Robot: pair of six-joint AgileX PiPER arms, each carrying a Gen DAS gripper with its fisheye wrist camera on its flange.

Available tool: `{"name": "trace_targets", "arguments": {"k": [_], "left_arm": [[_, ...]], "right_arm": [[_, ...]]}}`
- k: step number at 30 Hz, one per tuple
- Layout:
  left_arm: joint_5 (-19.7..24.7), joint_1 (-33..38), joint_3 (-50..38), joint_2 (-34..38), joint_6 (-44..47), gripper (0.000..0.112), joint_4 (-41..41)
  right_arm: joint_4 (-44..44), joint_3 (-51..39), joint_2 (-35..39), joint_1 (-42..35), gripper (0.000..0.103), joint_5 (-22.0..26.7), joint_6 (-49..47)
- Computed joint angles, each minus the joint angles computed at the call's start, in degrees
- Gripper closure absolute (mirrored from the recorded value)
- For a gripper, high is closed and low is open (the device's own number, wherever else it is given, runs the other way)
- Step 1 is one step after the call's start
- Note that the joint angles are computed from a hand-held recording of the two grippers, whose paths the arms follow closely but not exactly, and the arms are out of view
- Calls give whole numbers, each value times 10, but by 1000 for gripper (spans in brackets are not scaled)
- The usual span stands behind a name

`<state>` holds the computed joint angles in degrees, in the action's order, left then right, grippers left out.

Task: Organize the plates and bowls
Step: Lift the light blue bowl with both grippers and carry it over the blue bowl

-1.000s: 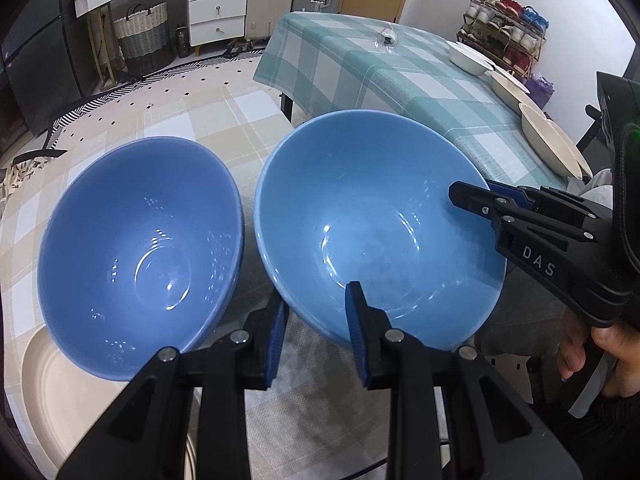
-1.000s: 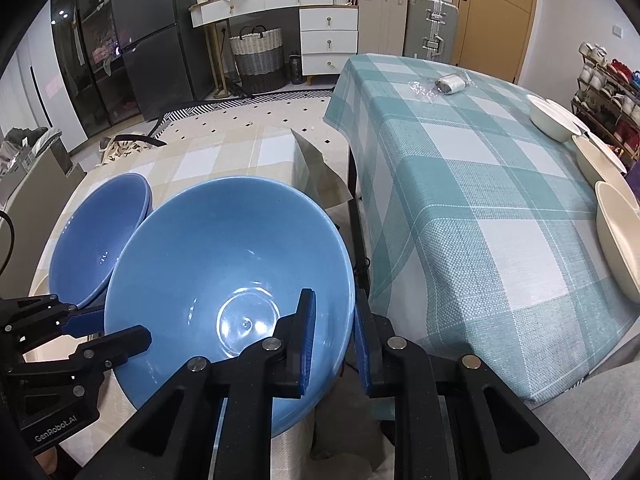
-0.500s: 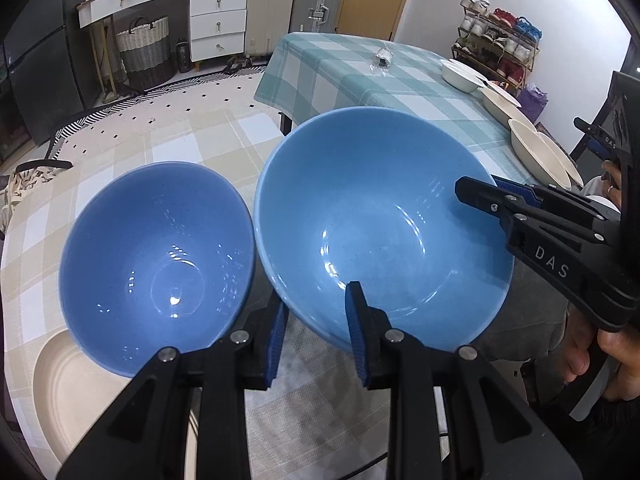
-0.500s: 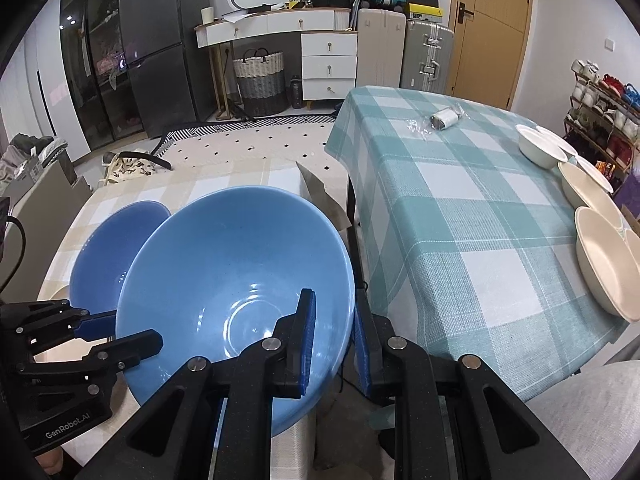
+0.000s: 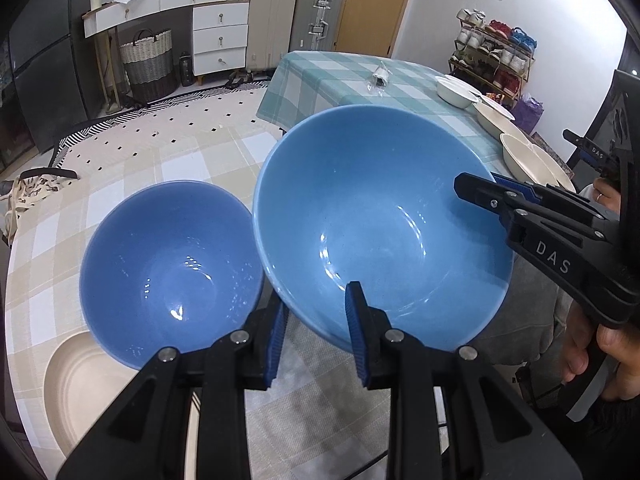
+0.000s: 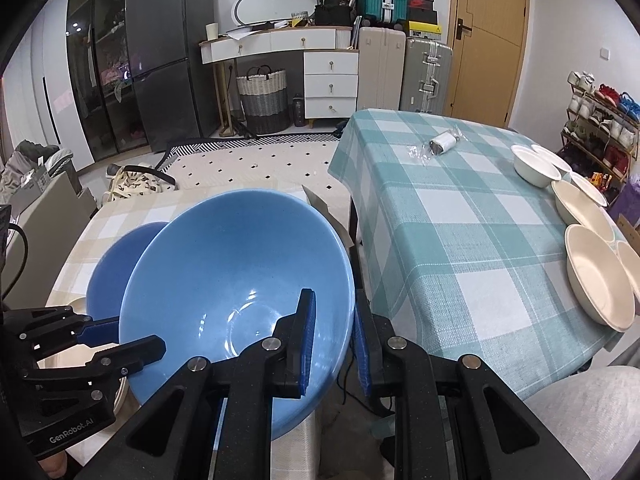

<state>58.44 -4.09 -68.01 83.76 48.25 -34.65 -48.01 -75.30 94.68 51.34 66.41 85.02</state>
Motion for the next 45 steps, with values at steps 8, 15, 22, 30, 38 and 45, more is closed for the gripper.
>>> {"name": "trace_targets", "arguments": {"k": [8, 15, 22, 30, 38, 45], "left_arm": [[16, 22, -13, -2, 10, 85, -13], [34, 52, -19, -10, 26, 85, -27], [48, 88, -23, -15, 46, 85, -40], [68, 133, -40, -10, 68, 85, -56], [78, 170, -55, 3, 83, 85, -64], [81, 197, -68, 19, 93, 85, -69]], "right_arm": [[-15, -25, 5, 15, 85, 17, -3], [-25, -48, 14, 27, 85, 24, -4], [-36, -79, 32, 37, 85, 23, -12], [-46, -130, 64, 50, 85, 26, -26], [-48, -179, 97, 54, 85, 19, -43], [-45, -215, 124, 50, 85, 0, -59]]}}
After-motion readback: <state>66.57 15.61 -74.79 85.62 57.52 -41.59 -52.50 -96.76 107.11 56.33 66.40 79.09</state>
